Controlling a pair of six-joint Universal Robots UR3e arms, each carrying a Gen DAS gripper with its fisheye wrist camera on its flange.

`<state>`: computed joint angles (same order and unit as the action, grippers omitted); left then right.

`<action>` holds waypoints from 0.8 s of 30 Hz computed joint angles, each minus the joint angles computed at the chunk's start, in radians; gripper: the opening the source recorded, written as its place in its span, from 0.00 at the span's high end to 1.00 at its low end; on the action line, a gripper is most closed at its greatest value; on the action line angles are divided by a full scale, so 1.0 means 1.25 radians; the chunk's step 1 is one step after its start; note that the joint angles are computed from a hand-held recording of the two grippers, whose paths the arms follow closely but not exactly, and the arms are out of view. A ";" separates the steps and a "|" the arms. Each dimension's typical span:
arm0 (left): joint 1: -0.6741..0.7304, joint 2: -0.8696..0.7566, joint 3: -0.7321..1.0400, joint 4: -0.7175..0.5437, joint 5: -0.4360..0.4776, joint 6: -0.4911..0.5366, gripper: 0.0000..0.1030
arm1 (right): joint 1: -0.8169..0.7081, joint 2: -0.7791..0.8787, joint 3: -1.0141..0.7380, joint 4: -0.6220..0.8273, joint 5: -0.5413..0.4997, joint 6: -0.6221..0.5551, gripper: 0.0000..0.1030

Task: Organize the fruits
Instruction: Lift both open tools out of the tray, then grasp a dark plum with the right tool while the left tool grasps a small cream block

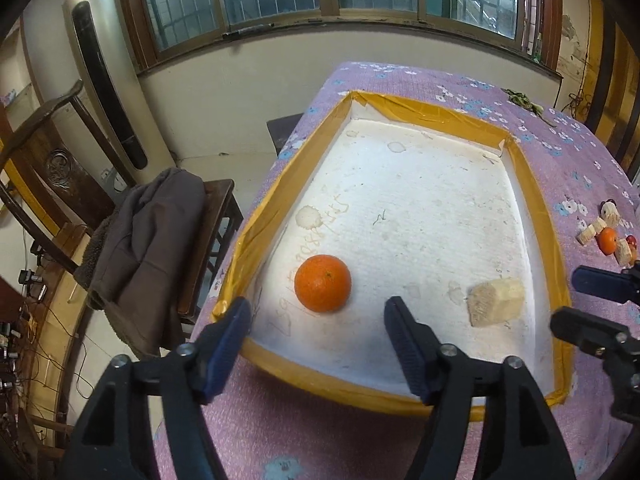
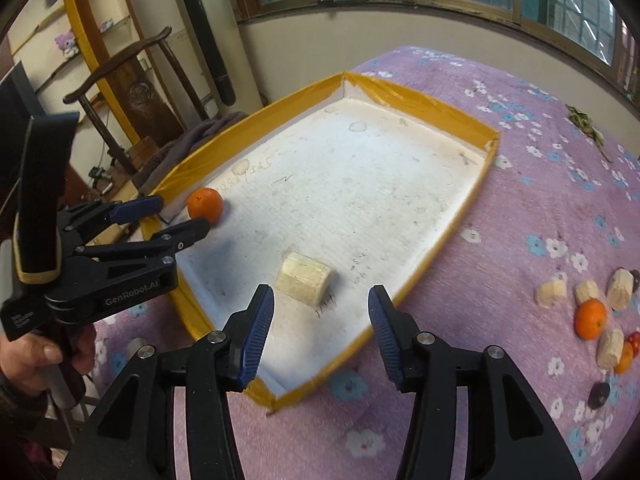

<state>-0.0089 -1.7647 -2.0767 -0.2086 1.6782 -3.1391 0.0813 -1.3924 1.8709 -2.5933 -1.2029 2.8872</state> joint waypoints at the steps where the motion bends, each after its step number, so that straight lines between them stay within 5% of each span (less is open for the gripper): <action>1: -0.007 0.009 -0.004 0.001 0.000 -0.008 0.27 | -0.012 -0.020 0.020 -0.003 0.007 -0.003 0.48; 4: -0.035 0.026 0.001 -0.015 0.001 -0.036 0.24 | -0.063 -0.086 0.086 -0.006 0.033 -0.013 0.41; 12: -0.164 0.004 0.084 -0.060 0.028 -0.107 0.17 | -0.229 -0.248 0.231 0.057 0.079 -0.094 0.40; 24: -0.358 -0.154 0.313 -0.177 0.038 -0.184 0.12 | -0.600 -0.505 0.375 0.307 0.160 -0.325 0.39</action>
<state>-0.4559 -1.9573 -1.6855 -0.4303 1.7260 -3.3687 -0.6686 -2.0231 2.3395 -2.2097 -1.0030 2.4808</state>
